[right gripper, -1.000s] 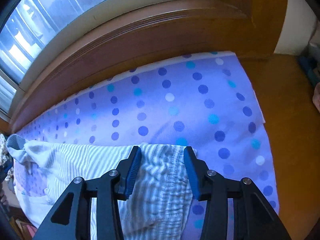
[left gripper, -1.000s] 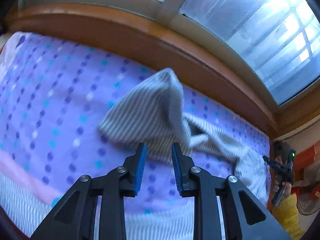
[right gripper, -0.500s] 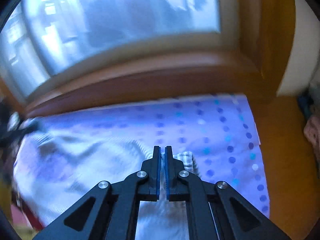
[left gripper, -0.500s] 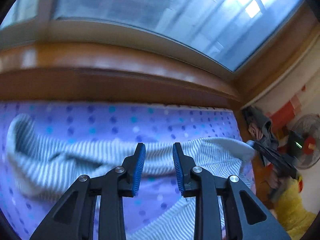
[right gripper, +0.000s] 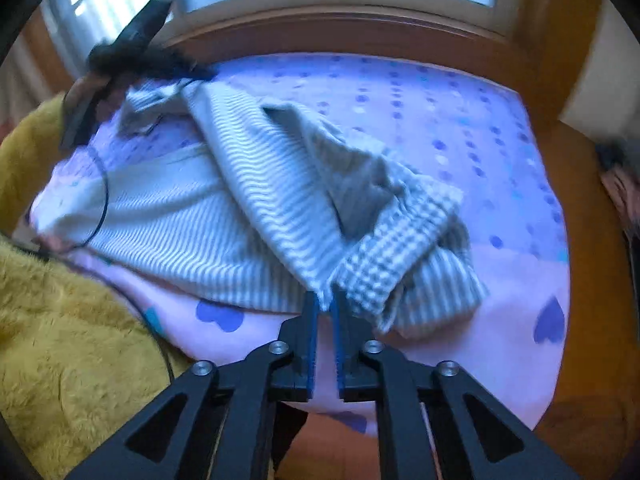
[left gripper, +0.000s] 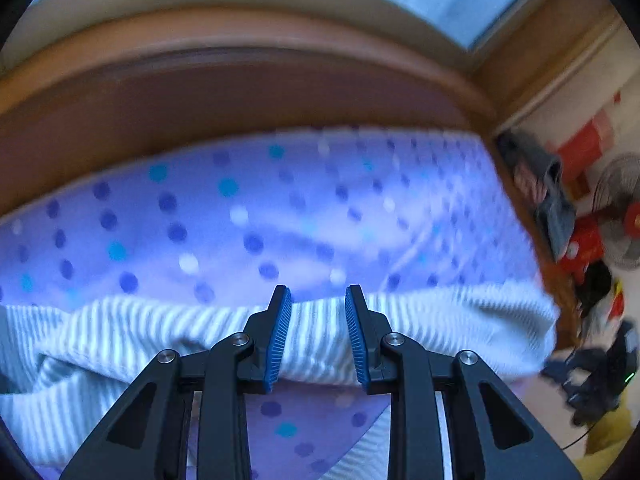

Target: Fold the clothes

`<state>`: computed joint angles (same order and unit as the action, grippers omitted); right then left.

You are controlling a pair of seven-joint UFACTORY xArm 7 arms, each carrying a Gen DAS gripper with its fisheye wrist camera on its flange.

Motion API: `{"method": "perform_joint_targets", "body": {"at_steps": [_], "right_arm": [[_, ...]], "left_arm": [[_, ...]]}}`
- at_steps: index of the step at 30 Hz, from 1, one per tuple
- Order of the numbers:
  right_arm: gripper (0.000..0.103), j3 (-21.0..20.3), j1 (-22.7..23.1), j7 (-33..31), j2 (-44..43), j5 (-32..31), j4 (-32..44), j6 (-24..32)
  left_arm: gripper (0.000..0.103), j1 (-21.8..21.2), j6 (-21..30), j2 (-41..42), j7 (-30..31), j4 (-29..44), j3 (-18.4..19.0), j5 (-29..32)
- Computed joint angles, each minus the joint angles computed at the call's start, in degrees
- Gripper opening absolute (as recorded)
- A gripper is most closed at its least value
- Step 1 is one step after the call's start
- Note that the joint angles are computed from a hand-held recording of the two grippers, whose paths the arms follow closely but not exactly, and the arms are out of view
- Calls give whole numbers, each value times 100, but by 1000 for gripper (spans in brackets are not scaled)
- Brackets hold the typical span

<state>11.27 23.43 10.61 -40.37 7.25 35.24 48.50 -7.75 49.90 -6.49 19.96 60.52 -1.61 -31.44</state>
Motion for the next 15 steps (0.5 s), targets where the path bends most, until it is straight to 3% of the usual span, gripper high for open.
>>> {"method": "perform_joint_targets", "body": {"at_steps": [2,5,10,13,15], "right_arm": [[37,106,-138,224,-194,-127,60,-3],[56,200,-370,475,-355,-379,118,-188],[57,260,-762,709,173,-837,293,-529],[57,287,-678,734,430,-918,374,-725],[57,393,-649,734,514,-1087,451,-759]], "left_arm": [[27,-35,-6,-60,136,-132,-18,-25],[27,-56,64,-238,315,-344,31,-167],[27,-108,262,-798,394,-865,106,-291],[27,-190,507,-1201,360,-1216,90,-45],[27,-242,412,-1471,349,-1438,54,132]]}}
